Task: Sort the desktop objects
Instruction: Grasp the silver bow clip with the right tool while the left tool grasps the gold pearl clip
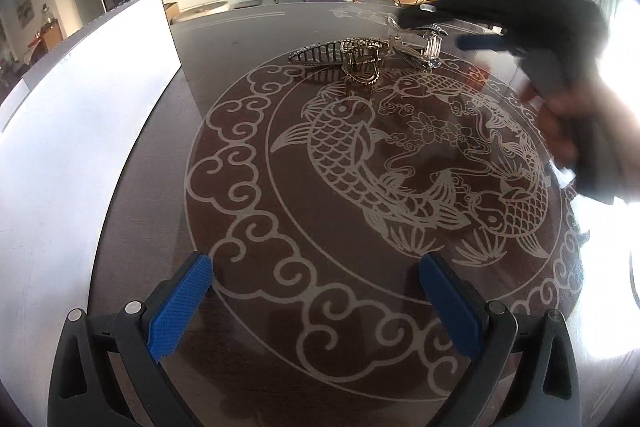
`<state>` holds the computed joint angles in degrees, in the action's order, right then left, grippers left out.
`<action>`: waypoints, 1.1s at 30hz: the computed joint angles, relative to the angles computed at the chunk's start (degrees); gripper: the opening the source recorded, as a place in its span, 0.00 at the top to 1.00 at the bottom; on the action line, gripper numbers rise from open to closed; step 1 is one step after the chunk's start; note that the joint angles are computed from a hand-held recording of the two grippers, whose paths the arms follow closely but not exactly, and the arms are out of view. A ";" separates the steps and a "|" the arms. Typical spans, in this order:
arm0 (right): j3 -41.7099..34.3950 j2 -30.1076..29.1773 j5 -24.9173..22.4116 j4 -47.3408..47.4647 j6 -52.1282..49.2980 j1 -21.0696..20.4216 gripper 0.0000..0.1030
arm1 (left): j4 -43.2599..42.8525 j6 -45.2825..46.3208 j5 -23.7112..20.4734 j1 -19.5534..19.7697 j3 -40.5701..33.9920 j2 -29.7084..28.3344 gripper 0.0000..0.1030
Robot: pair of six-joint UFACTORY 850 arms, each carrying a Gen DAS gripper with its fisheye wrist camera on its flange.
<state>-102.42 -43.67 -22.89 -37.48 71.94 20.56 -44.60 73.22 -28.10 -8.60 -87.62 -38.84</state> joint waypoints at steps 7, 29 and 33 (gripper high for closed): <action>5.17 2.47 -0.39 -2.24 4.03 0.29 0.37 | -0.08 0.06 0.05 0.00 0.12 0.08 0.00; 32.41 20.72 -15.37 -15.18 23.27 14.97 0.08 | 20.78 -9.27 -16.77 -7.91 -36.03 -18.69 0.00; 33.71 21.78 -15.43 -17.73 28.24 15.36 0.08 | 23.18 -11.69 -16.19 -9.88 -46.94 -25.33 0.00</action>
<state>-68.71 -21.90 -38.32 -55.21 100.18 35.92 -21.42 61.53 -44.29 -18.47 -134.56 -64.16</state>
